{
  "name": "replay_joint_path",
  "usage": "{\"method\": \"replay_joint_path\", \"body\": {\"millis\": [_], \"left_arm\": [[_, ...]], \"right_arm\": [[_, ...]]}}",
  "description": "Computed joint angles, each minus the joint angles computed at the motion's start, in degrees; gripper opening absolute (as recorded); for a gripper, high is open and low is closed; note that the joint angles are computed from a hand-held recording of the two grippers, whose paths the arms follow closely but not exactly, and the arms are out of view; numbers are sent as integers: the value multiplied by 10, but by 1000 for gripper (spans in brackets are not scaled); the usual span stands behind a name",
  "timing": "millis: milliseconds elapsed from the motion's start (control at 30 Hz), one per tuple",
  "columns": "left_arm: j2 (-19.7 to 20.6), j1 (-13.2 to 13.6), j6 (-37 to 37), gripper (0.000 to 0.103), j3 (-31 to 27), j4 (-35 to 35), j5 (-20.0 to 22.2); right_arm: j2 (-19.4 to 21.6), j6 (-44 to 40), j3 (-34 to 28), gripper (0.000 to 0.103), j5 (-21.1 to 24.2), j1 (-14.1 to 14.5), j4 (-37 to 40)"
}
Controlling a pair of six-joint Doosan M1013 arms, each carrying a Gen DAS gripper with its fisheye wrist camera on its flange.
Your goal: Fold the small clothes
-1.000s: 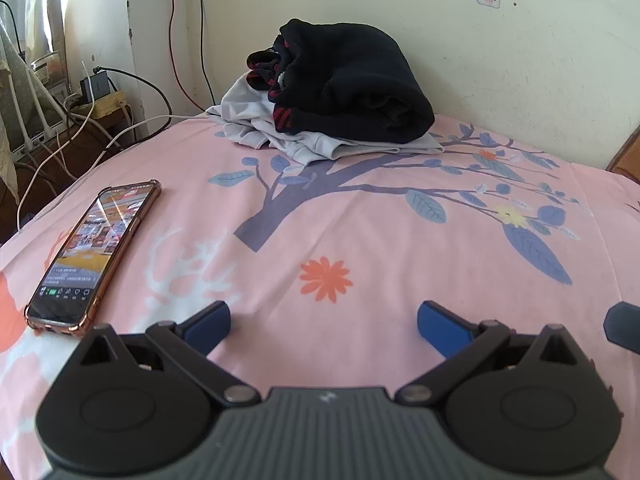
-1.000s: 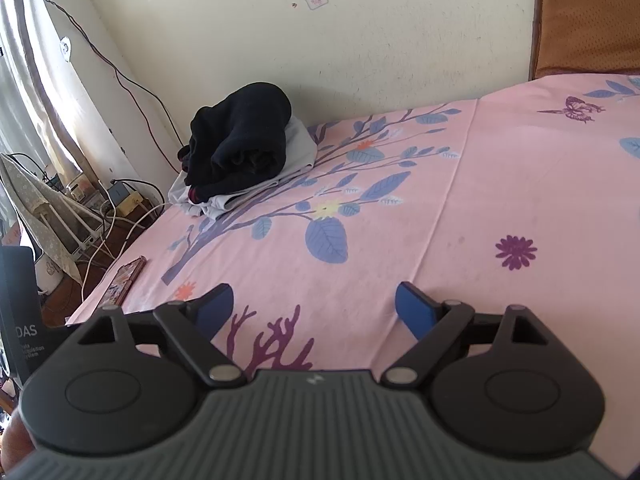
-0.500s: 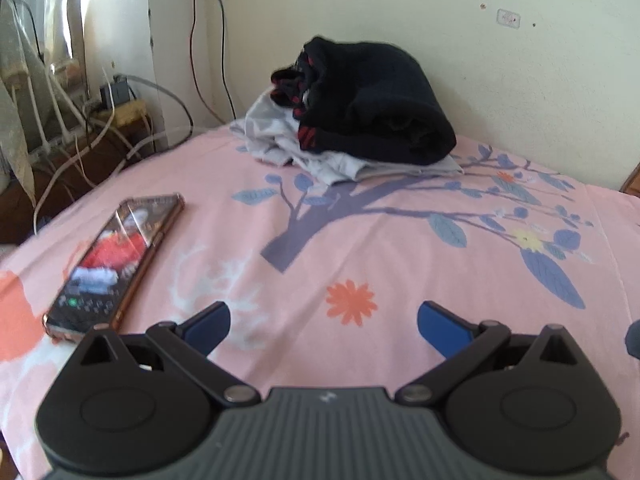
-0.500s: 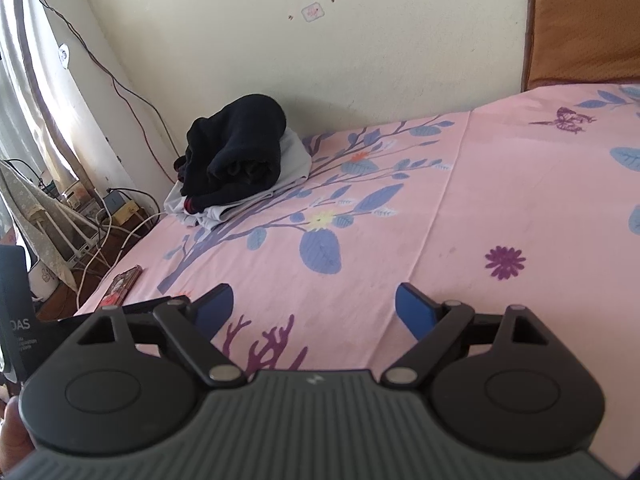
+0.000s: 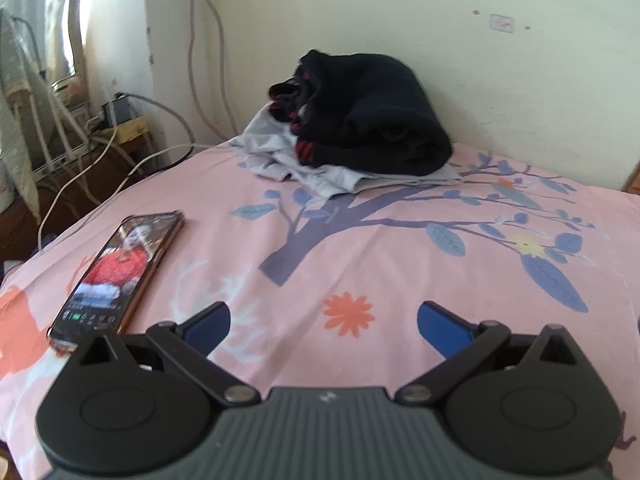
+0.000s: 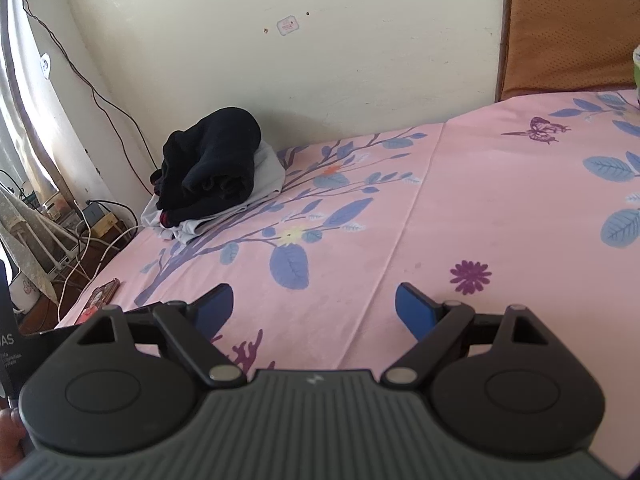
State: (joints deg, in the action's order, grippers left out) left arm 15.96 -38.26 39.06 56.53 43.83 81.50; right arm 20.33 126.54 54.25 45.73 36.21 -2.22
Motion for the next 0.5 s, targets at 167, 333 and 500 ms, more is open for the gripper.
{"method": "replay_joint_path", "body": {"millis": [167, 333, 500], "left_arm": [[2, -3, -11, 103, -2, 18, 18], [-1, -8, -13, 103, 5, 37, 11], [-7, -8, -19, 103, 13, 37, -4]], "right_arm": [[1, -3, -2, 90, 2, 0, 1], [1, -5, -2, 90, 2, -1, 4], [1, -2, -2, 90, 2, -1, 2]]}}
